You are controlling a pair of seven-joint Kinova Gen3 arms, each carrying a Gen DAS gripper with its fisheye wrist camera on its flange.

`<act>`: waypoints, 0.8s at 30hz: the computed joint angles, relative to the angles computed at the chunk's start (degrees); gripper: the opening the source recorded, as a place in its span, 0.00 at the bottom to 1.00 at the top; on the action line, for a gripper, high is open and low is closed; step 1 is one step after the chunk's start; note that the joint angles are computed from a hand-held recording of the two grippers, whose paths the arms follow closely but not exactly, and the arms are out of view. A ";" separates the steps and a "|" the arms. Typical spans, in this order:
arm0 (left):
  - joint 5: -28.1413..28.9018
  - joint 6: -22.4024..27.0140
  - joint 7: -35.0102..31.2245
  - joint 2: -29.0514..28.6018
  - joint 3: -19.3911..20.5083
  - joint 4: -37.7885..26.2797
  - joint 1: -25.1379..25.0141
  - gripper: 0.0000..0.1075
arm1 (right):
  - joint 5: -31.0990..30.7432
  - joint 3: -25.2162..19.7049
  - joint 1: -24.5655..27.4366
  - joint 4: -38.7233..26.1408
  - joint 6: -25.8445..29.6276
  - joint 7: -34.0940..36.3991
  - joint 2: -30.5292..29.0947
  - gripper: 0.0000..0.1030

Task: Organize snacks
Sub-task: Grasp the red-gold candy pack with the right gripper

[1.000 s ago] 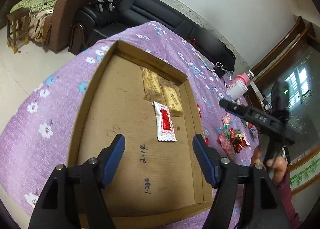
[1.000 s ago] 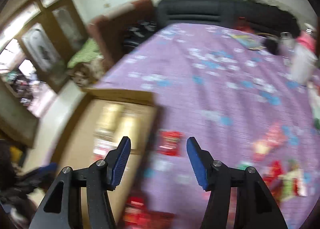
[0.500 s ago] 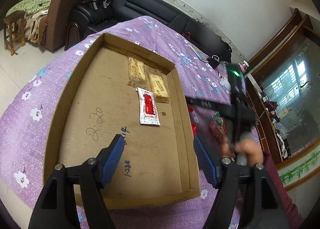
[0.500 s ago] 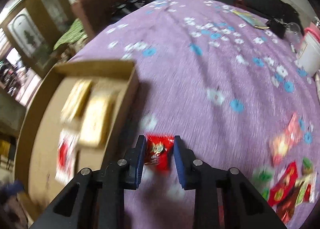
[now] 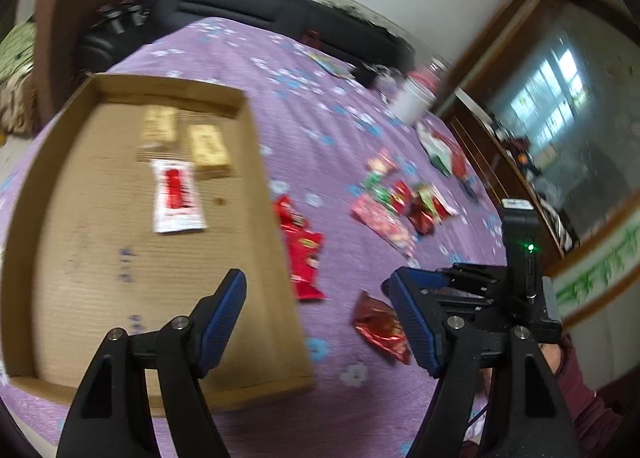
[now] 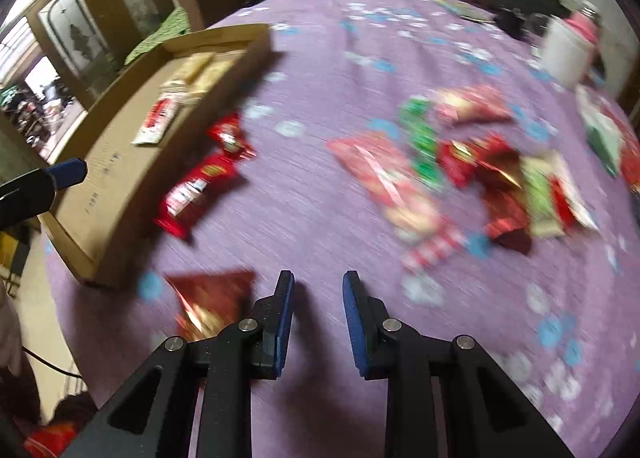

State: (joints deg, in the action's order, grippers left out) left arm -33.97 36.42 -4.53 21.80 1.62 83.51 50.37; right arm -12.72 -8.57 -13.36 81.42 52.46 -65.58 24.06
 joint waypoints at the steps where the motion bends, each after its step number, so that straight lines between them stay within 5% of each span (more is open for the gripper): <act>1: 0.88 0.27 -1.61 0.87 0.91 -1.32 -0.72 0.68 | -1.17 -0.53 1.75 0.13 0.39 0.57 -0.25 0.26; 2: 1.91 0.69 -3.14 1.75 1.56 -2.69 -1.25 0.68 | -3.28 -2.01 4.41 0.11 1.10 2.07 -0.49 0.29; 5: 4.28 0.98 -5.25 3.48 1.57 -5.32 -1.54 0.68 | -10.27 -8.06 12.37 1.88 1.71 9.06 -1.16 0.62; 6: 5.14 1.04 -5.67 4.00 1.43 -6.13 -1.62 0.68 | -12.57 -10.63 15.02 2.62 1.69 11.39 -1.04 0.65; 9: 7.49 1.53 -7.31 5.04 1.06 -8.15 -1.93 0.68 | -16.57 -13.52 17.03 5.02 1.48 17.44 -1.18 0.65; 11: 8.57 3.21 -8.73 6.14 0.87 -10.61 -1.96 0.68 | -16.53 -10.98 13.27 6.28 -0.09 18.10 -1.58 0.64; 13: 9.67 5.25 -10.46 7.52 0.83 -13.41 -2.17 0.68 | -15.80 -9.63 10.76 6.97 -1.37 17.62 -0.86 0.37; 14: 10.36 7.01 -11.60 8.59 0.92 -15.57 -2.37 0.68 | -16.81 -9.80 11.10 7.30 -1.64 17.87 -0.83 0.34; 24: 18.70 17.06 -22.57 22.87 1.33 -38.50 -5.02 0.68 | -20.28 -5.90 18.90 11.37 -5.13 17.14 -3.52 0.32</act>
